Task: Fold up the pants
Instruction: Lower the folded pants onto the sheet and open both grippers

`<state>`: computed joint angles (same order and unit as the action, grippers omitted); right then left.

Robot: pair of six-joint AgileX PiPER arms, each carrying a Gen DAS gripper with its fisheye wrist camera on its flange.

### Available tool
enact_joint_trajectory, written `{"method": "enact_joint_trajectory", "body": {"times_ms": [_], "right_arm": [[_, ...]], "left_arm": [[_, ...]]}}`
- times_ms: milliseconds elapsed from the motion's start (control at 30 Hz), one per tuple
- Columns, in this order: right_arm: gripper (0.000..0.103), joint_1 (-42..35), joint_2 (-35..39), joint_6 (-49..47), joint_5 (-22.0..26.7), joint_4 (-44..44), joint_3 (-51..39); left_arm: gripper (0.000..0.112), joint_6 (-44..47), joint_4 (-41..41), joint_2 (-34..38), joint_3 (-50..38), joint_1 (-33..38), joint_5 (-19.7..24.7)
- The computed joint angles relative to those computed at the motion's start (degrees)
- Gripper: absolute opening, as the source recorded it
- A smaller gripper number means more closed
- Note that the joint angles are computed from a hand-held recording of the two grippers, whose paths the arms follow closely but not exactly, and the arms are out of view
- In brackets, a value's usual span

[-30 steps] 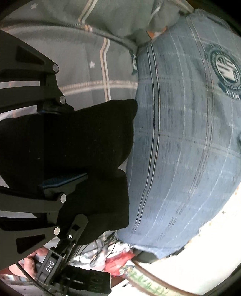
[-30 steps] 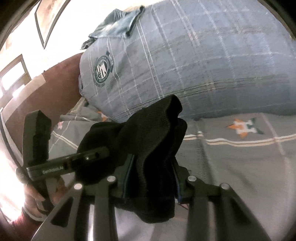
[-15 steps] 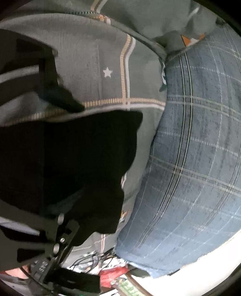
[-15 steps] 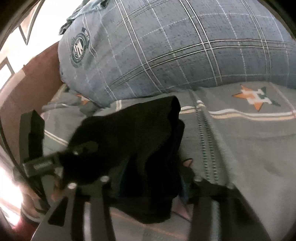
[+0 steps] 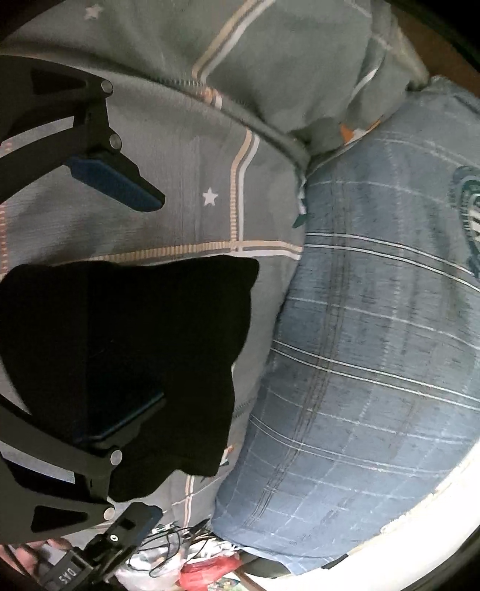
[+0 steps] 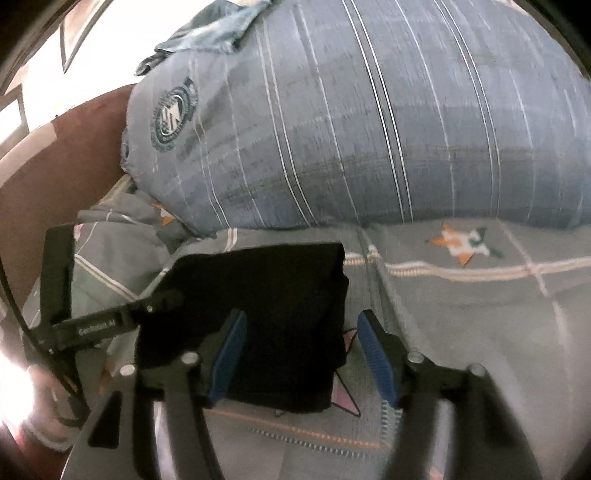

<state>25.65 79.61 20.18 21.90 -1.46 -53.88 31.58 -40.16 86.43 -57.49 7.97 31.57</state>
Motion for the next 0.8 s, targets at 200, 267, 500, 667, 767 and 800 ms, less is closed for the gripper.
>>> {"method": "enact_joint_trajectory", "body": {"times_ms": [200,267,500,667,767,800], "right_arm": [[0.065,5.7,-1.4,16.9,2.4,-16.5,-0.6],[0.069,8.4,-1.7,24.0,3.7,-23.6,-0.4],[0.072,13.2,-2.2,31.6,7.2,-30.9,-0.4],[0.076,14.9,-3.0,34.4,8.4,-33.0,-0.4],[0.080,15.7,-3.9,36.6,8.9,-34.6,-0.1],[0.080,15.7,-4.3,36.9,8.9,-34.7,0.1]], "left_arm": [[0.097,-8.7,9.9,-10.0,7.2,-4.2,-6.2],[0.097,-12.7,14.2,-13.1,9.1,-5.4,-7.4],[0.097,-24.0,25.3,-20.8,13.0,-7.7,-8.3],[0.097,-28.6,28.7,-24.3,14.3,-7.5,-7.2],[0.097,-30.9,30.5,-25.8,14.6,-7.2,-6.2],[0.097,-32.2,31.7,-26.7,14.8,-7.4,-6.0]]}}
